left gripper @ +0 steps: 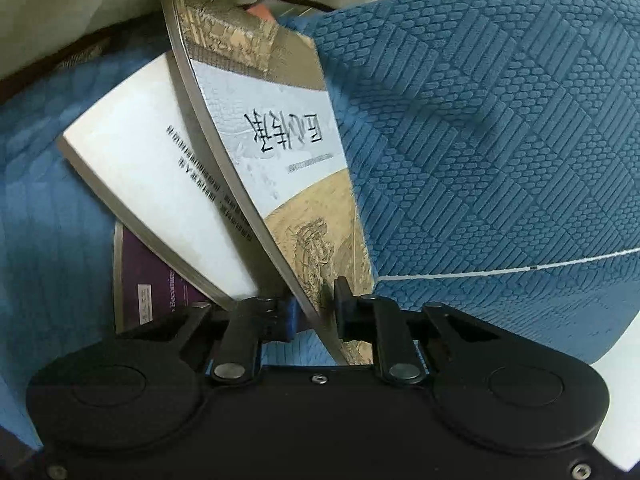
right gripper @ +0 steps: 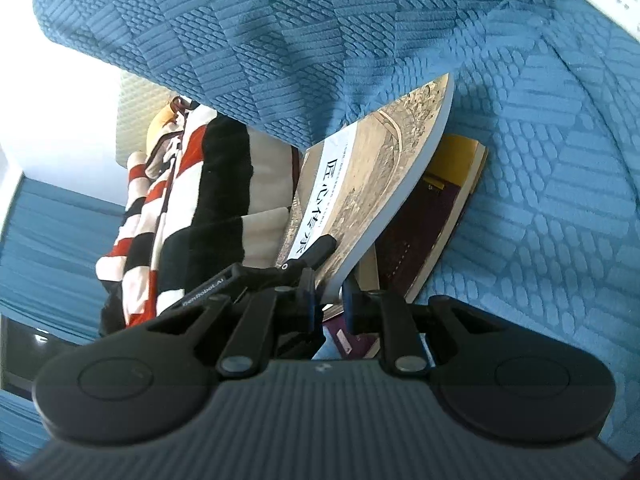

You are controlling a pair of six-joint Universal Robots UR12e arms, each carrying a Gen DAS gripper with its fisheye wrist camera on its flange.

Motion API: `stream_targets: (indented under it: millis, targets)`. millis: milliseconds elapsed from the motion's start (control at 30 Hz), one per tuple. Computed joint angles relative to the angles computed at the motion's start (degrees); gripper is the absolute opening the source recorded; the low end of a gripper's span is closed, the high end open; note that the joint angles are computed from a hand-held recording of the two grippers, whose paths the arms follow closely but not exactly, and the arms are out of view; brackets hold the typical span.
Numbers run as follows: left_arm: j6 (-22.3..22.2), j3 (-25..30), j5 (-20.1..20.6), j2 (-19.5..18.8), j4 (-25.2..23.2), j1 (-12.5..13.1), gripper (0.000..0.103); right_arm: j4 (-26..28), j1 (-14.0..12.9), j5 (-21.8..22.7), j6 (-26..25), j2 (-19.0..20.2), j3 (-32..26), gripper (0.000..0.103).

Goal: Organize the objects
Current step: 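Close both grippers on the brown book's edge, then lift the brown book off the white paperback with both grippers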

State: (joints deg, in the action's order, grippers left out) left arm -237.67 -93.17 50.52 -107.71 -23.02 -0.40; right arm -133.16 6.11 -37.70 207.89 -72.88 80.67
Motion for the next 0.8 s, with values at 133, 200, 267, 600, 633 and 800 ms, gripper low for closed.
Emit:
stream_targets:
  millis: [133,200,267,600,633,800]
  targets:
    - [1.5,0.5,1.7,0.2,-0.8,-0.2,0.011,2.1,0.0,1.4,-1.4,0.4,-0.7,0.03]
    - [1.9,0.6,2.4,0.4,-1.2,-0.3,0.011,4.1,0.2,0.8,-3.4,0.7,-1.5,0.052]
    - [1.3,0.5,2.3,0.5,-0.8,-0.1,0.011,3.1,0.4,-0.4,-2.1,0.9,-1.5,0.077]
    - [1.4,0.6,2.3,0.4,-0.4,0.0,0.011,-5.1,0.5,-2.0,9.9,4.3,-2.4,0.076]
    - [1.1,0.5,2.1,0.5,-0.2,0.0,0.011,-5.8,0.5,-2.6,10.8,4.6,-2.6,0.076]
    - [-0.3,0.2,1.3,0.6,0.9,0.4,0.01,-7.3,0.6,-5.3,13.1,5.5,-3.4,0.063]
